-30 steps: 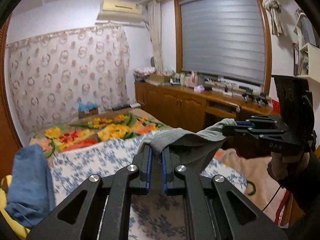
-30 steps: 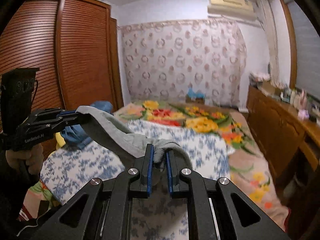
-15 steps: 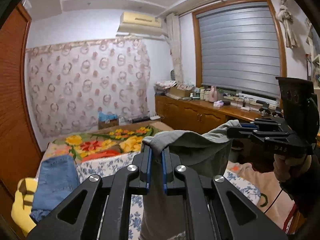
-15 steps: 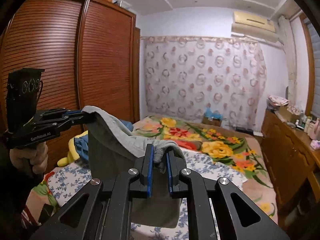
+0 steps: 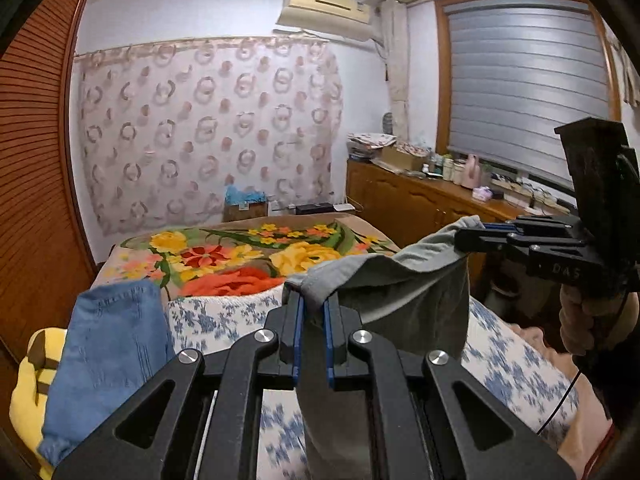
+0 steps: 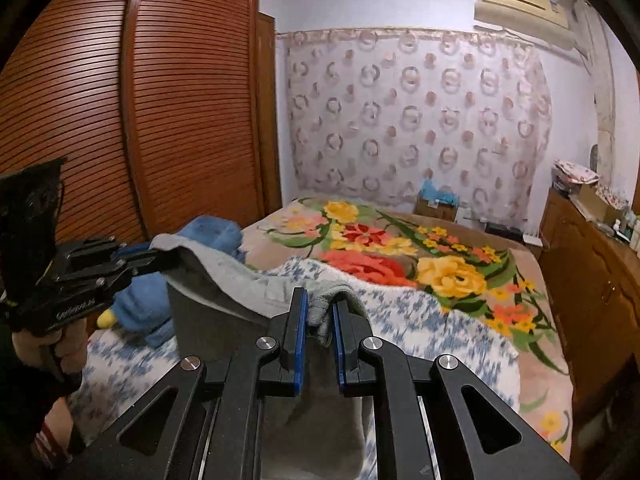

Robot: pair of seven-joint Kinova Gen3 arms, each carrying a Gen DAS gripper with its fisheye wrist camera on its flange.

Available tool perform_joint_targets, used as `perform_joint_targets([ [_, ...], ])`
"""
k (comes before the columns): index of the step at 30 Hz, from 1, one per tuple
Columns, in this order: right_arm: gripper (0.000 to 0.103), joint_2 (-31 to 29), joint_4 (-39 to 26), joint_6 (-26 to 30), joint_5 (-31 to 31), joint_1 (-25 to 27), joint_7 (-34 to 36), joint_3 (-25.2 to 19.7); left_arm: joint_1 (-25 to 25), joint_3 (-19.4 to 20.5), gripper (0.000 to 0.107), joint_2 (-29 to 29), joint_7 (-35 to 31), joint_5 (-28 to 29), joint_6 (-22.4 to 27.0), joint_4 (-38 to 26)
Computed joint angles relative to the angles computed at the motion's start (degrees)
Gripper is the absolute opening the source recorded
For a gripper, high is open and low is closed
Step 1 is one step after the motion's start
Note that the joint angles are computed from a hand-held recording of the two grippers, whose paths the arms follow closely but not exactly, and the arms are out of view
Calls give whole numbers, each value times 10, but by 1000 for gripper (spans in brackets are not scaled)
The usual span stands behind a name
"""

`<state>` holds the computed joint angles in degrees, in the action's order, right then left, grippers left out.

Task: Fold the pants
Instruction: 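Lift the held end with both grippers and carry it over the garment, then lower the held end onto the garment and open both grippers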

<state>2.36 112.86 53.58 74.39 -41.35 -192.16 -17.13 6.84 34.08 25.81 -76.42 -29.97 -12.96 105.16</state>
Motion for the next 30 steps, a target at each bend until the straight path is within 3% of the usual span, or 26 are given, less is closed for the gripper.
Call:
perform_joint_targets([
  [3, 11, 22, -46, -11, 5, 19, 51, 27, 31, -24, 9, 5, -16, 16, 11, -48],
  [6, 11, 25, -77, 18, 21, 18, 78, 29, 65, -60, 9, -12, -40, 40, 5, -73],
  [8, 11, 24, -93, 32, 31, 17, 92, 31, 85, -83, 9, -25, -57, 54, -3, -71],
  [10, 11, 24, -98, 50, 38, 12, 93, 29, 76, -76, 9, -33, -55, 49, -8, -59],
  [14, 11, 36, -79, 59, 11, -11, 76, 17, 42, -57, 9, -45, -40, 20, -18, -4],
  [19, 11, 61, -53, 1, -68, -25, 66, 14, 20, -49, 9, -48, -18, 1, -18, 82],
  [22, 11, 80, -48, -36, -120, -33, 81, 21, 42, -76, 9, -52, -32, 17, -27, 130],
  [24, 11, 90, -45, -50, -140, -45, 80, 27, 30, -64, 9, -52, -18, 6, -31, 153],
  [30, 11, 90, -33, -58, -179, -79, 65, 37, 72, -99, 9, -69, -43, 32, -40, 206],
])
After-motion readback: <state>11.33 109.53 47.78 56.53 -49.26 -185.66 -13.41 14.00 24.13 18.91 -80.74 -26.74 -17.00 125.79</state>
